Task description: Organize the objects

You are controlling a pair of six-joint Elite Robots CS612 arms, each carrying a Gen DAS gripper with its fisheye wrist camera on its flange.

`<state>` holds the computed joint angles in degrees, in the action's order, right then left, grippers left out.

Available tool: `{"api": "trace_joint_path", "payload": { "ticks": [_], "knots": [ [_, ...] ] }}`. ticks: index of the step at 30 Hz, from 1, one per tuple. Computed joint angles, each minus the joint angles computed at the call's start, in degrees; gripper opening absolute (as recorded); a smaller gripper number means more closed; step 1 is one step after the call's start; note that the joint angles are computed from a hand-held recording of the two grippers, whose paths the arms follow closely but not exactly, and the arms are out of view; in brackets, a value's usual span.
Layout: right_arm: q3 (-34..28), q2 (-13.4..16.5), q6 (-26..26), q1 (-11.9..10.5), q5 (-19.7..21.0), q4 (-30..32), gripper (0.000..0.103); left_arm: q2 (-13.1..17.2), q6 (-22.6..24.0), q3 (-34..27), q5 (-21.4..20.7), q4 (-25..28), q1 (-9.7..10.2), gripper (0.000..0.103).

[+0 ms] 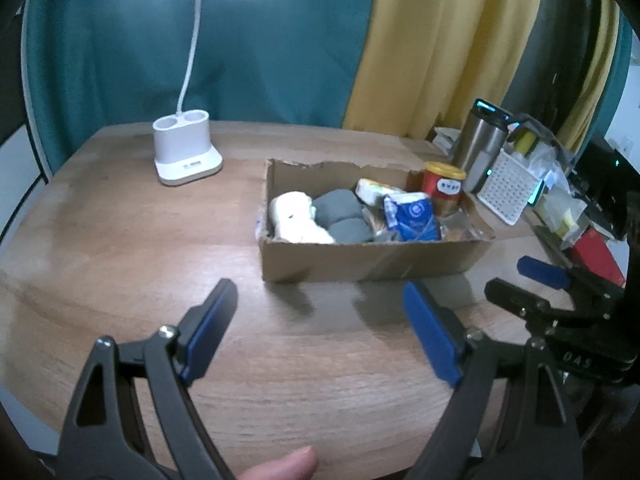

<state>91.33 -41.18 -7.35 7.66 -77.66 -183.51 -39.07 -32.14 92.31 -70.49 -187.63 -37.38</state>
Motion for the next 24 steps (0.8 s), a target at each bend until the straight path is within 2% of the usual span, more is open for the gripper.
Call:
{"api": "trace_joint_path", "payload": {
  "ticks": [3, 11, 20, 24],
  "knots": [
    [0.77, -0.24, 0.46, -0.02, -0.05, -1.74, 0.084, -0.11, 0.25, 0.4, -0.22, -0.5, -0.03, 0.086],
    [1.56, -0.51, 2.14, -0.21, -1.95, -2.94, 0.085, -0.5, 1.02, 1.35, -0.1, -1.4, -0.22, 0.086],
    [1.89, -0.61, 2.73, -0.23, -2.07, -3.35, 0.085, -0.6, 1.9, 1.81, 0.76, -2.4, -0.48, 0.087],
    [2.09, -0.83, 2.89, -0.32, -1.45, -2.92, 0.085, -0.63, 1.89, 1.87, 0.78, -2.14, -0.45, 0.09]
  ]
}}
